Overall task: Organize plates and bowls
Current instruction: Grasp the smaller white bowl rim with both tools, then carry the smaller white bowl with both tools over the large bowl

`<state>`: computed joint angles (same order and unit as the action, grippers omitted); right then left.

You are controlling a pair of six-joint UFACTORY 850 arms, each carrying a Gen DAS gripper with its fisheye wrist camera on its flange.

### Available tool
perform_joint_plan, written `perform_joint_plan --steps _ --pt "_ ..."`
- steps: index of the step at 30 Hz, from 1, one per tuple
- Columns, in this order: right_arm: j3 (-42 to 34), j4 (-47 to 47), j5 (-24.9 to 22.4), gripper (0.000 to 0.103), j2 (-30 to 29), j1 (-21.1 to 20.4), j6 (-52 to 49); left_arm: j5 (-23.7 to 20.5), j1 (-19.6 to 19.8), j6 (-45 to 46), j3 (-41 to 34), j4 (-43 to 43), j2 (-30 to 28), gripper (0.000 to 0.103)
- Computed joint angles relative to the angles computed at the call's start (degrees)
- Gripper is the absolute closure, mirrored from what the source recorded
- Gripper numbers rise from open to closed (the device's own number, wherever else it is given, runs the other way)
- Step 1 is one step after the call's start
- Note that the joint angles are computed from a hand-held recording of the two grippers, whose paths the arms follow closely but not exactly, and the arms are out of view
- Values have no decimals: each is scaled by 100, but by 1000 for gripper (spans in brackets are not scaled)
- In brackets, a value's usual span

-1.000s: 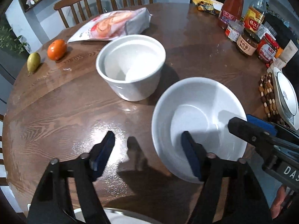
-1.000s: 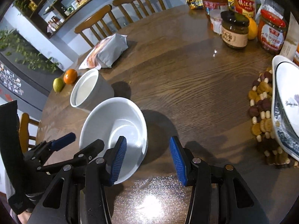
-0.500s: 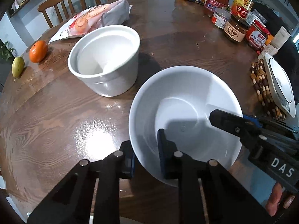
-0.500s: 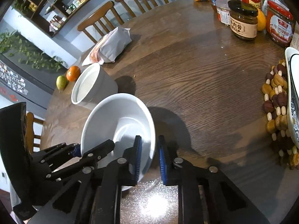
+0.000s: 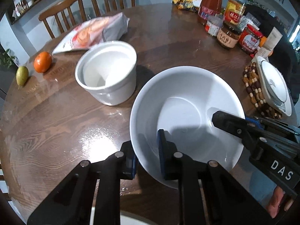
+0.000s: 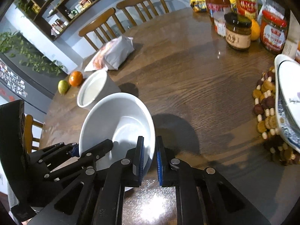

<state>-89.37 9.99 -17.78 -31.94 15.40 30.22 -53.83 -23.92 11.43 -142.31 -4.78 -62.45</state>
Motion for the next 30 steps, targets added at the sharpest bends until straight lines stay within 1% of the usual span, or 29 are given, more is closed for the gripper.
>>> perform_joint_plan --steps 4,8,10,21,30 --pt "249 -499 195 90 276 80 469 730 -14 102 990 14 674 87" --pt "459 -832 357 90 498 167 808 1321 -34 158 1744 93 1195 87" --pt "555 -1064 422 90 607 221 1040 1525 -13 234 2044 38 1412 87" --pt "695 -2199 432 90 854 544 2229 2169 113 475 3255 -218 2264 87" --pt "669 -2602 297 90 887 813 2631 2492 263 693 3983 -445 2765 87"
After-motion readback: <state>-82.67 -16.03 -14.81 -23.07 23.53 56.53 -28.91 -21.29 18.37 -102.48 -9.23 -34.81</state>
